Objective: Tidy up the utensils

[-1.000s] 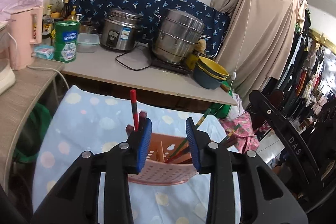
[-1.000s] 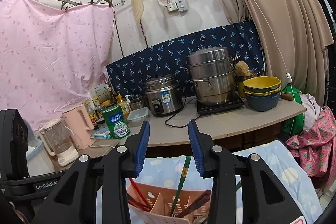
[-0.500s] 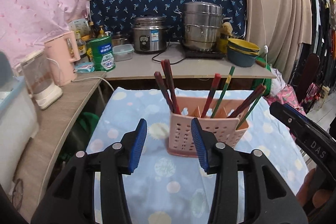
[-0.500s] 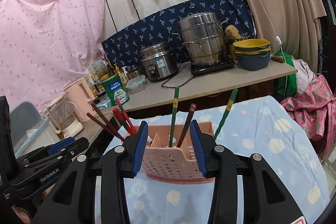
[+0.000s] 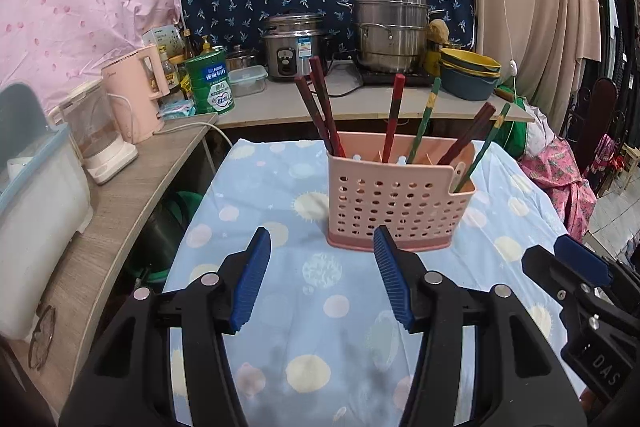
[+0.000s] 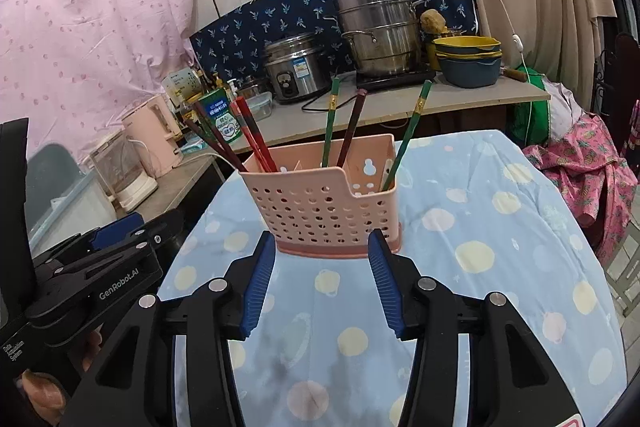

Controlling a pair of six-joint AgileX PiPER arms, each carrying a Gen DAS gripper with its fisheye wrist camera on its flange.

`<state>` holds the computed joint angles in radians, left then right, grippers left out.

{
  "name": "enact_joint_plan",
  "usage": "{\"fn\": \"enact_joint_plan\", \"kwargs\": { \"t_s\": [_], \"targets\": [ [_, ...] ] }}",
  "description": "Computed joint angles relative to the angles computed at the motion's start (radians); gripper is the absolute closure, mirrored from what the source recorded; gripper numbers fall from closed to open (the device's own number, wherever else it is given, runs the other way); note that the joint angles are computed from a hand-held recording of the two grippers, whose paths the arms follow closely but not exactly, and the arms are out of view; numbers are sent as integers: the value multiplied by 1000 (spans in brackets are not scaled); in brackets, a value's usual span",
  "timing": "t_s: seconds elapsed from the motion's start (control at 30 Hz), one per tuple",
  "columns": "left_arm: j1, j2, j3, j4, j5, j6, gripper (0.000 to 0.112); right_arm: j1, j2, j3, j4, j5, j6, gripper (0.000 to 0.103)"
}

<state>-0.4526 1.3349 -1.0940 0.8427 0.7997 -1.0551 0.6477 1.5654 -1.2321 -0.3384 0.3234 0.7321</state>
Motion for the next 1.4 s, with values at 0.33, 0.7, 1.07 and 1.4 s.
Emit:
{"fn": "enact_joint_plan", "kwargs": {
  "t_s": [0.33,0.7,1.07,1.4],
  "targets": [
    [-86,-37,62,41,98,-87,43,82,-77,78,-211,114,217,41],
    [-186,-64,97,76,199,-165,17,108,-132,148,-266,158,302,17],
    [-244,-64,118,59,264,-210,16,162,-155,175,-380,245,414,7],
    [-260,-68,147,49,280,-236,16,197,-161,201,-437,273,480,7]
  ]
}}
